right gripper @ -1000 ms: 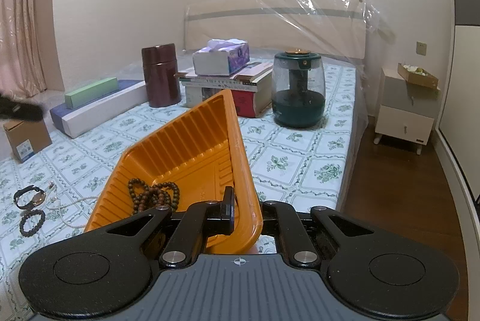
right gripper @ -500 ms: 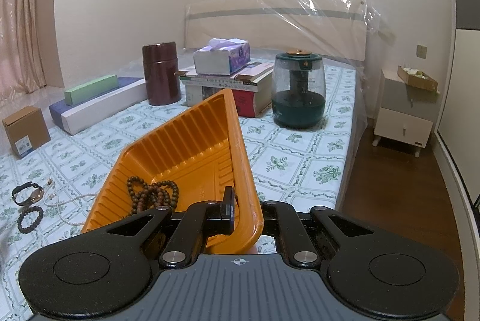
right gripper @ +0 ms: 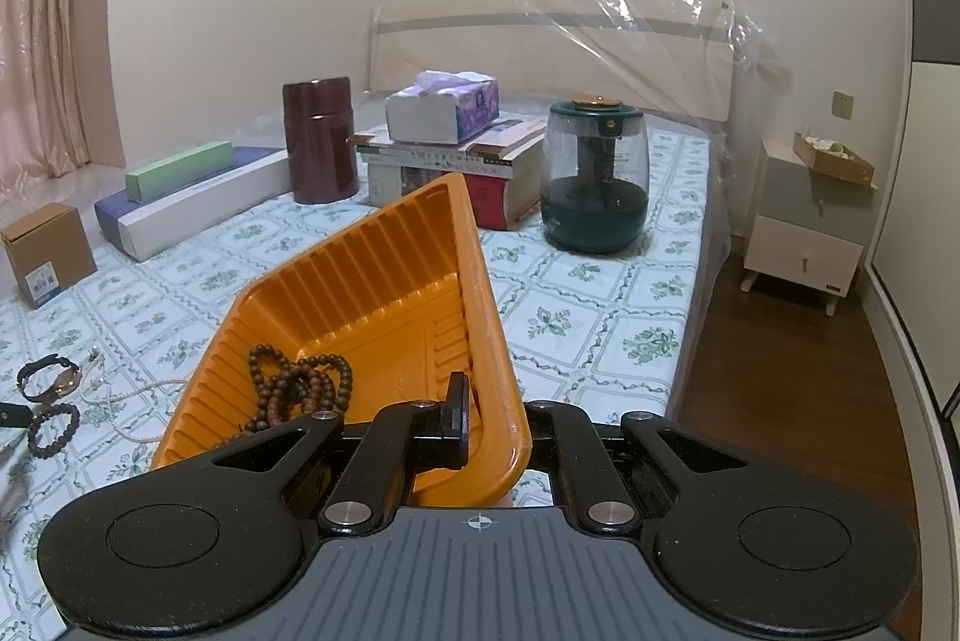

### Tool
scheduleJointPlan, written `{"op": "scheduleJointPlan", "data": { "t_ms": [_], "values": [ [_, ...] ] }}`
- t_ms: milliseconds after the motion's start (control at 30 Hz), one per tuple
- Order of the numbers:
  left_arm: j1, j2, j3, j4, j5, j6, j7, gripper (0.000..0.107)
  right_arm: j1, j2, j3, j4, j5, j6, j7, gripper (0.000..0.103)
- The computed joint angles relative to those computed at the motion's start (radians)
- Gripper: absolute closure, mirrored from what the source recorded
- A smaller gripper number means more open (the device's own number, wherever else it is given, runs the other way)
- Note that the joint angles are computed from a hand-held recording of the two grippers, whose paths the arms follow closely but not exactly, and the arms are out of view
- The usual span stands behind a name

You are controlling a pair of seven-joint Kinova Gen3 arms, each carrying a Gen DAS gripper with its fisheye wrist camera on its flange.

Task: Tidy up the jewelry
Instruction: 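Grasp the black bead bracelet from the pile with the left tool, then carry the black bracelet into the orange tray and open the left tool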

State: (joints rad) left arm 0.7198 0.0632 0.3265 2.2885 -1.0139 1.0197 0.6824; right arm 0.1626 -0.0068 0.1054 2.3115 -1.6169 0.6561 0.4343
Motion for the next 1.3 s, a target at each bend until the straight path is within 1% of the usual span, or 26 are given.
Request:
{"op": "scheduleJointPlan", "data": {
  "t_ms": [267,300,367,467,733,867,1000,1167,1300],
  "values": [
    [0.009,0.035,-0.017,-0.002,0.0,-0.005,0.008,0.093,-0.001,-0.001,0.0,0.0,0.0,-0.001,0.001,0.095],
    [0.009,0.036,-0.018,-0.005,0.004,-0.004,-0.004,0.097,-0.001,-0.001,0.0,0.001,-0.001,-0.002,0.001,0.095],
    [0.008,0.033,-0.019,-0.008,0.011,-0.006,-0.032,0.101,-0.001,-0.001,0.0,0.001,-0.001,-0.002,0.001,0.095],
    [0.011,0.02,-0.016,-0.009,0.022,-0.002,-0.043,0.102,0.0,0.001,0.0,0.0,0.001,0.001,0.0,0.095],
    [0.042,-0.022,0.027,-0.054,0.037,0.106,-0.063,0.102,0.001,0.003,0.002,0.001,-0.004,0.006,0.008,0.095],
    [0.047,-0.039,0.047,-0.091,0.024,0.156,-0.09,0.102,0.003,0.005,0.002,0.002,-0.008,0.01,0.012,0.095],
    [0.046,-0.05,0.06,-0.126,-0.004,0.188,-0.12,0.102,0.002,0.001,0.001,0.001,-0.004,0.012,0.006,0.095],
    [0.044,-0.061,0.072,-0.159,-0.031,0.202,-0.154,0.102,0.003,-0.003,0.002,-0.001,0.004,0.017,-0.004,0.095],
    [0.04,-0.064,0.077,-0.178,-0.054,0.189,-0.167,0.102,0.003,-0.005,0.003,-0.002,0.009,0.019,-0.01,0.095]
  ]
}}
